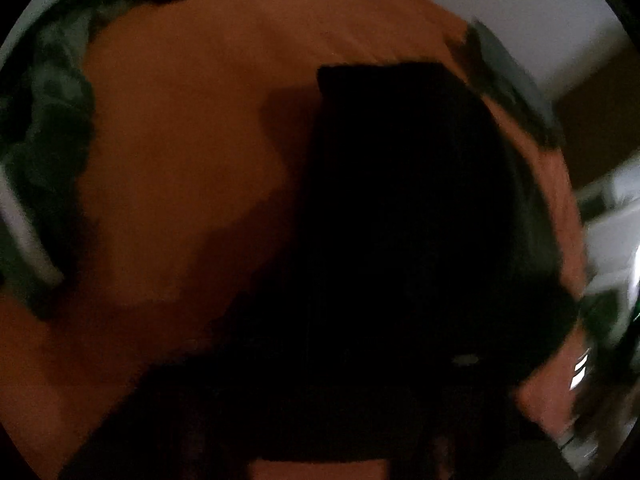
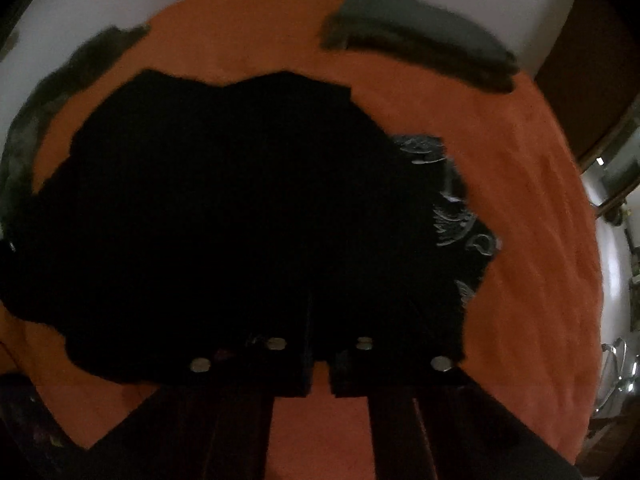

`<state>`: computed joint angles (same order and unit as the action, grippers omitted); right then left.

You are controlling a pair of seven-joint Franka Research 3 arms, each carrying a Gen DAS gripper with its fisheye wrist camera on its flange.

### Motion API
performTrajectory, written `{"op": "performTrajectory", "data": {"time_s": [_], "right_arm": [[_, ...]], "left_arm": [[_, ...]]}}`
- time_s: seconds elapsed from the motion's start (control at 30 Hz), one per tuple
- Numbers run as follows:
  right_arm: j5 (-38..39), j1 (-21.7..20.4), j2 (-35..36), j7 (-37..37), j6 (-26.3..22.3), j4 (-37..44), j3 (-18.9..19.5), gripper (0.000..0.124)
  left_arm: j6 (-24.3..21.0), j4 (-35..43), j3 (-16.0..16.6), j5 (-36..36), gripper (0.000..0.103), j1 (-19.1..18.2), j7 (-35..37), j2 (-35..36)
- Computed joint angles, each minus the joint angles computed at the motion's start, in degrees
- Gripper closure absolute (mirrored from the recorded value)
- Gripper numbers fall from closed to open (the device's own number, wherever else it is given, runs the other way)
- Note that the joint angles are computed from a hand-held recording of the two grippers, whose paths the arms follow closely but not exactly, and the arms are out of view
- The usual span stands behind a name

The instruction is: Fold clothes

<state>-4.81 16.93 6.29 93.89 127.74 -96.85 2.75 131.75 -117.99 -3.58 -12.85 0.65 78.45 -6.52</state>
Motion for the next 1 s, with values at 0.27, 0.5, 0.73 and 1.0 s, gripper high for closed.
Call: {"op": "performTrajectory", "data": {"time_s": [0.27,0.5,0.73,1.0], "right_arm": [[-4.6,-5.0,-7.8,-1.7,1.4,-4.7,-1.9,0.124],[18.4,-3.8,-10.6,-8.1,-0.4,-8.3,-0.1,0.058],[29.5,1.1,-2.8,-9.8,-4.5,-3.9,3.1,0.055],[20.0,5.0,5.2,12.1,-8.5,4.9,1.5,0.11]], "left_arm": [[4.6,-10.2,4.6,-9.2,0.096,-4.5,6.7,-13.2],[7.1,-12.4,0.2,-6.3,0.094,-4.8,0.0,-13.7],[0.1,-8.3,0.3,-1.0,0.039,-4.6,-10.3,-9.9],[-4.1,-7.6,2.2,-3.6,0.039,-3.4,-8.2,-9.7]]}}
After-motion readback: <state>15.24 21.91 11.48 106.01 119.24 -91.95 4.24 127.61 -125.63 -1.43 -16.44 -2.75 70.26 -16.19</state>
